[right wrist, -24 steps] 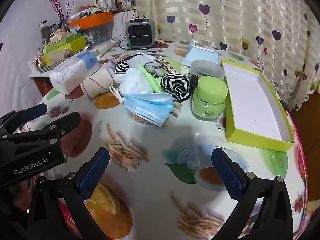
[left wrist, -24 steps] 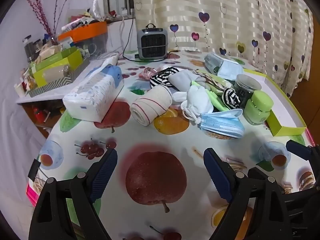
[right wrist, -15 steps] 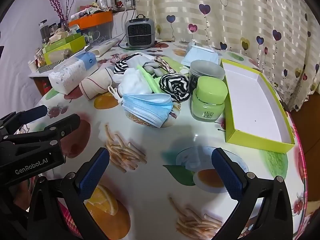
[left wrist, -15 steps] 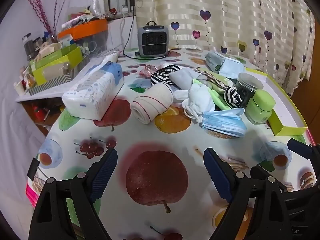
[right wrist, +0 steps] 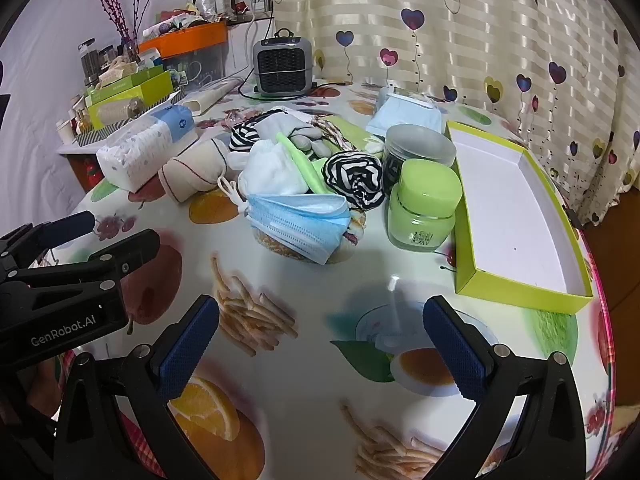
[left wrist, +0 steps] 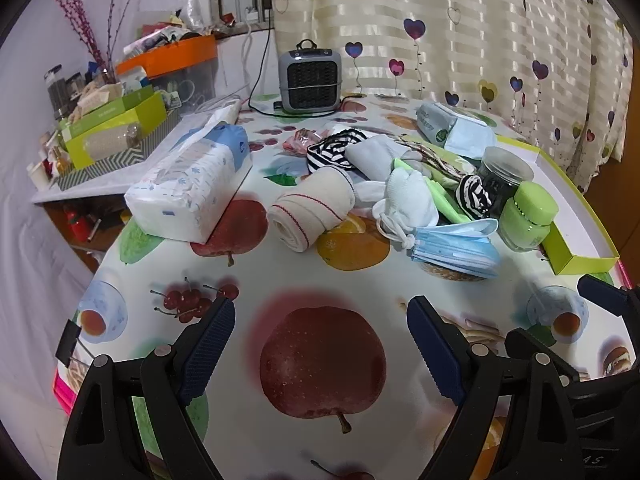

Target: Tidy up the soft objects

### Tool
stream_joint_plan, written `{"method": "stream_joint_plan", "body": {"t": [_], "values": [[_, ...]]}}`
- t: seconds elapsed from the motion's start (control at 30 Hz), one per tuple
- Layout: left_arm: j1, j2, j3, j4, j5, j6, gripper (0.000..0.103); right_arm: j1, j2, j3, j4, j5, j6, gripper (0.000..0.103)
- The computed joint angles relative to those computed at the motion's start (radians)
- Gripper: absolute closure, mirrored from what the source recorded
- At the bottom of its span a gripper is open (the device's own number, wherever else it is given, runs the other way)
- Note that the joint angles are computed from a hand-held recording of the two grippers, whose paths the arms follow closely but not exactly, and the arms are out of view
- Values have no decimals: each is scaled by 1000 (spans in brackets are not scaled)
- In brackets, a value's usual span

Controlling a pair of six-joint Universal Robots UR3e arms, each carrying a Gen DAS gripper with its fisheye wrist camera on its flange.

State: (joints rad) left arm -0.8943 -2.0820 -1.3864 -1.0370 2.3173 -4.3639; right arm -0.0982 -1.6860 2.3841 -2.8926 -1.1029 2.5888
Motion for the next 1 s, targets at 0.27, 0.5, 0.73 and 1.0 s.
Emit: {"method": "stream_joint_plan", "body": {"t": [0.27,0.5,0.73,1.0], "values": [[28,32,-65,94,-51,49,14,-2,1,-29,28,13,1,0],[48,62,-104,132,-99,57,14,-15,-26,-45,72,30,-12,0],[58,82,-144,154,-125,45,14,-22,-60,-36,95,36,-30,1],[71,110,-173,160,-106,99,14,-47,-102,-56,165,64,-61,2]]}}
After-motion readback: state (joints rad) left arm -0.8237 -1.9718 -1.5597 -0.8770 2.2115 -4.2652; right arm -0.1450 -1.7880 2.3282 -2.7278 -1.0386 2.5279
